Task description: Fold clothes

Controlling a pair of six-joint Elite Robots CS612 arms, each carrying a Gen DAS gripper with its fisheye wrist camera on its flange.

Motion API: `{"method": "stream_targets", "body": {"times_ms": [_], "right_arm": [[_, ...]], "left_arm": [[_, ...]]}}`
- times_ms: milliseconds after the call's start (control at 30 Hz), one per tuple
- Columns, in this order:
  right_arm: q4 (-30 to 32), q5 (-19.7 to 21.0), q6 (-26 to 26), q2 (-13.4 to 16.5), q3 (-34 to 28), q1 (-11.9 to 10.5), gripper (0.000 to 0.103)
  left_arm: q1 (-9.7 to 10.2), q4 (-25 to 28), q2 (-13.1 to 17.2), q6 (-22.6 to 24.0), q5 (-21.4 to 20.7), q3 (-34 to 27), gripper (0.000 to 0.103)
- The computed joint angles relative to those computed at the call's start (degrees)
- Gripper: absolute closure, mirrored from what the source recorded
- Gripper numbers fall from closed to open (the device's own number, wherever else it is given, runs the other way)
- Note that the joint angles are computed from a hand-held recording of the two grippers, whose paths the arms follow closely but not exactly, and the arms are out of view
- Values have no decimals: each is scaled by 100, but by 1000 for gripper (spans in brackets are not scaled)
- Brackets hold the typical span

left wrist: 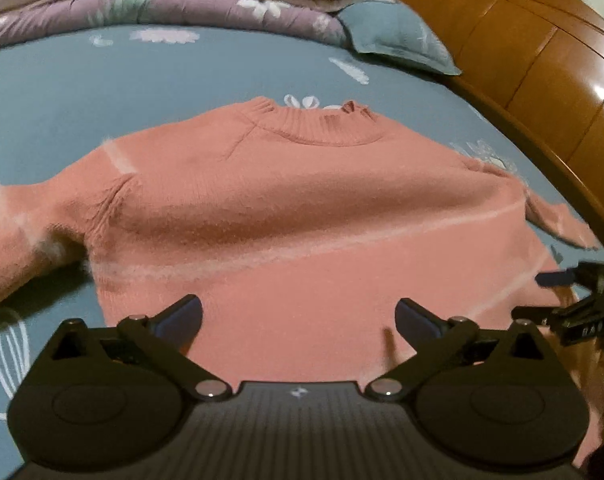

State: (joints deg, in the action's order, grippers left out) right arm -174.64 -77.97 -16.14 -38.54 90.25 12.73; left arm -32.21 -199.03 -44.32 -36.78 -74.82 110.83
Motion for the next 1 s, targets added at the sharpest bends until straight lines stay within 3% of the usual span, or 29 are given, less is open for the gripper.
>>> {"method": "stream_targets", "body": {"times_ms": [100,167,267,400,533,633,700,767,900,1000], "right_arm": [[326,-4,-216,-64,-40,-12,0],[470,84,-392,-107,-70,-38,0],[333,667,-825,-77,-172,-145,0],[568,1479,-1081,146,-641,-262,0],[1313,1876,-1206,404,-1059,-366,0],[1732,2098,-1899,351,-1094,-455,0],[2237,2222,-2090,314,-1248,-508,0],[2237,2461,-2052,301,-1354,-595,0],[2036,2918,-1502,454,-1848,-749,0],[2112,3241,-1180,703,-2403,-796,0]], "left_arm": [[-85,259,-45,498,200,4,1],[-168,670,-148,313,452,-20,1],[-284,1227,-286,3,772,-58,1],[-413,1107,-356,-533,858,30,1],[-527,1683,-387,-1267,911,-7,1],[-578,2005,-437,-1444,1050,-73,1],[-545,1954,-465,-1345,1028,-131,1],[-511,1866,-481,-1147,1054,-207,1],[-461,1625,-436,-491,1295,-503,1],[-374,1398,-325,-111,984,-720,1]]}}
